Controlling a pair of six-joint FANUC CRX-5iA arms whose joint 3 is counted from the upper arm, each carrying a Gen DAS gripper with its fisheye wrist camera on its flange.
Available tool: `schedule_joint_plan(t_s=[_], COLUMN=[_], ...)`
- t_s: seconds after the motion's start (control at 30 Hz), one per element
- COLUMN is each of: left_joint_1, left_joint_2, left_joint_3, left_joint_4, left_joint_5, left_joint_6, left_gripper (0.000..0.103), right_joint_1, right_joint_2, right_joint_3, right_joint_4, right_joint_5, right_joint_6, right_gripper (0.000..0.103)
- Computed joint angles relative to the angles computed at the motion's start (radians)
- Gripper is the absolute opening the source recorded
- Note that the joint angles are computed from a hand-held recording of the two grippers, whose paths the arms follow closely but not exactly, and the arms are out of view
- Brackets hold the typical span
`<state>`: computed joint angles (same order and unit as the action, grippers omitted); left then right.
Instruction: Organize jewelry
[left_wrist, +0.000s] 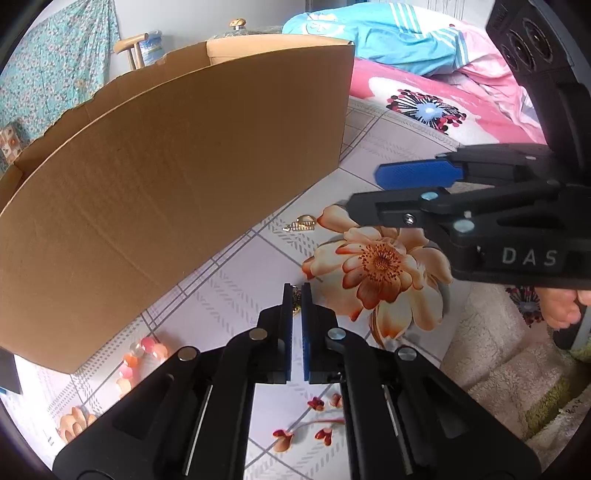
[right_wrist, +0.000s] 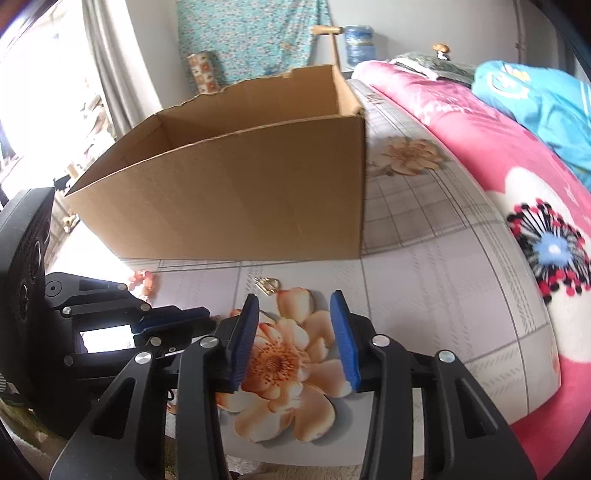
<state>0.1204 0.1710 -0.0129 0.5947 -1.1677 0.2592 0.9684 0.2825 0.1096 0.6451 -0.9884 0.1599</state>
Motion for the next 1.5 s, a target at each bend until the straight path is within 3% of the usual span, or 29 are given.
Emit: schedule_joint_plan(t_s=[0.23, 0.4, 0.8, 1.33, 1.47, 1.5], left_joint_1=[0.037, 0.054, 0.065, 0.059, 0.06, 0.059], left_joint_2=[0.005, 0.011, 0.028, 0.017, 0.018, 0.018], left_joint_3=[0.0, 0.0, 0.016, 0.002, 0.003, 0.004], left_joint_4=[0.019, 0.032, 0.042, 0.044, 0.044, 0.043], left_joint_5=[-0.035, -0.052, -0.077, -0.059, -0.062, -0.063], left_joint_6=[0.031, 0.037, 0.038, 0.032, 0.033, 0.033], left_gripper=[0.0, 0.0, 0.0, 0.0, 0.001, 0.001], right_joint_1=[-0.026, -0.047, -0.052, -0.017, -0.019, -0.022], right_joint_2=[0.074, 0.117, 0.142, 0.081, 0.089, 0.092], right_joint_3=[0.117, 0.186, 0.23, 0.153, 0.154, 0.157], right_joint_4=[-0.091, -0.15, -0.177, -0.143, -0.123, -0.122], right_joint_5=[-0.014, -0.035, -0.069, -0.072, -0.083, -0.08], right_joint_6=[0.209, 0.306, 0.341, 0.243, 0.251, 0.271], right_gripper=[0.036, 0.026, 0.006, 0.006, 0.028, 0.029])
